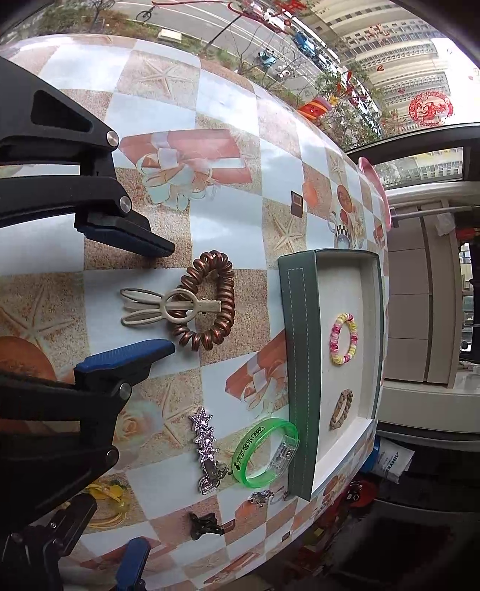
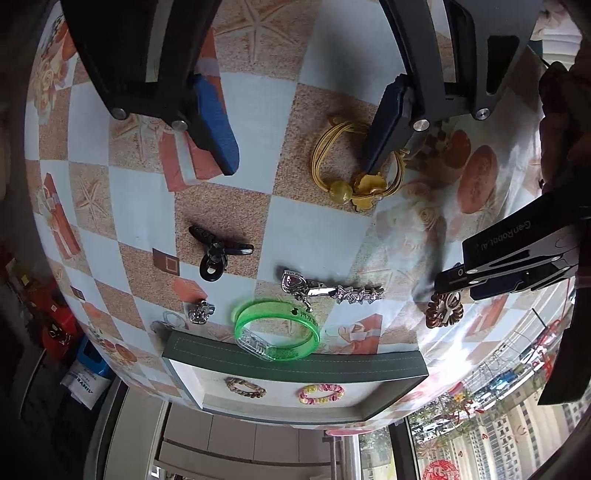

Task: Organize jewelry
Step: 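Grasp the beige hair clip with the left tool while the right tool grasps the yellow earrings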

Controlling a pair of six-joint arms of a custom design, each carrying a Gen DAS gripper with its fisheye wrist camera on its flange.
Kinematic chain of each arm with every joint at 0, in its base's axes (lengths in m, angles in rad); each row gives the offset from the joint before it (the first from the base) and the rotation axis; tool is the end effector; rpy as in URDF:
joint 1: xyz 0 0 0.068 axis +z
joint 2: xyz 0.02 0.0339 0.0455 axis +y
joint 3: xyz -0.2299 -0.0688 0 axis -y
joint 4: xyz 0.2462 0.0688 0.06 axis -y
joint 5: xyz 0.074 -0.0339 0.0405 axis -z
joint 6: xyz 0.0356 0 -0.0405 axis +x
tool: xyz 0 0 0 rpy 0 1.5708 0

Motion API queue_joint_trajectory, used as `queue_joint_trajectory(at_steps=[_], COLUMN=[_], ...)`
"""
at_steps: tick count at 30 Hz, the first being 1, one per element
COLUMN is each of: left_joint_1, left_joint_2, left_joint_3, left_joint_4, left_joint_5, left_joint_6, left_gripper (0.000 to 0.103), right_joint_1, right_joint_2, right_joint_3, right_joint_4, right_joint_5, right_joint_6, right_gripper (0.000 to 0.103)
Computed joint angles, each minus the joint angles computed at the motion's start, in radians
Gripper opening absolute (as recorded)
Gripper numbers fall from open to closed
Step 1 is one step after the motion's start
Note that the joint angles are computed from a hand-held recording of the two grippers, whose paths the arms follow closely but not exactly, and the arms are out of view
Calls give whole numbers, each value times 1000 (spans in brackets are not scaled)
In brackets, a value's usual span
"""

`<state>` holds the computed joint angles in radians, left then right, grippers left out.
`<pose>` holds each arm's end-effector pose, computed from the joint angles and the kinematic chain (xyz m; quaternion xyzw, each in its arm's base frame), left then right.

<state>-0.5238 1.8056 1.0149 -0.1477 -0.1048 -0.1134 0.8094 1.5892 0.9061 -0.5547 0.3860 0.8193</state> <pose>0.3084 -0.1738 0.1160 0.1775 0.9325 -0.0500 0.3105 0.2084 0.1992 0.1334 0.0366 0.9677 -0.0115 0.2492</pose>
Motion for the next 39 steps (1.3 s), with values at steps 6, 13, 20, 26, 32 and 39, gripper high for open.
queue_joint_trajectory(at_steps=[6,13,20,26,32,39], left_joint_1=[15,43,47,31,29,52], left_joint_2=[-21,-104,-203,-259,-286,-307], left_joint_3=[-21,-96,-143,-148,-161,-179], left_joint_4=[7,11,-10,-22,-32,-35], left_joint_5=[40,98,123,127,121,125], left_joint_6=[1,-14,-7,-1,3,2], left_gripper=[33,33,33,33,33,33], right_joint_1=[17,20,-18,-90,-40,79], right_joint_2=[7,-30,-210,-339,-282,-110], right_joint_3=[12,-24,-138,-212,-201,-63], right_joint_4=[6,42,59,104,171,136], right_joint_5=[1,-7,-21,-117,-185,-73], right_joint_6=[-11,2,23,-3,-30,-101], right_gripper=[47,4,4,4,24,60])
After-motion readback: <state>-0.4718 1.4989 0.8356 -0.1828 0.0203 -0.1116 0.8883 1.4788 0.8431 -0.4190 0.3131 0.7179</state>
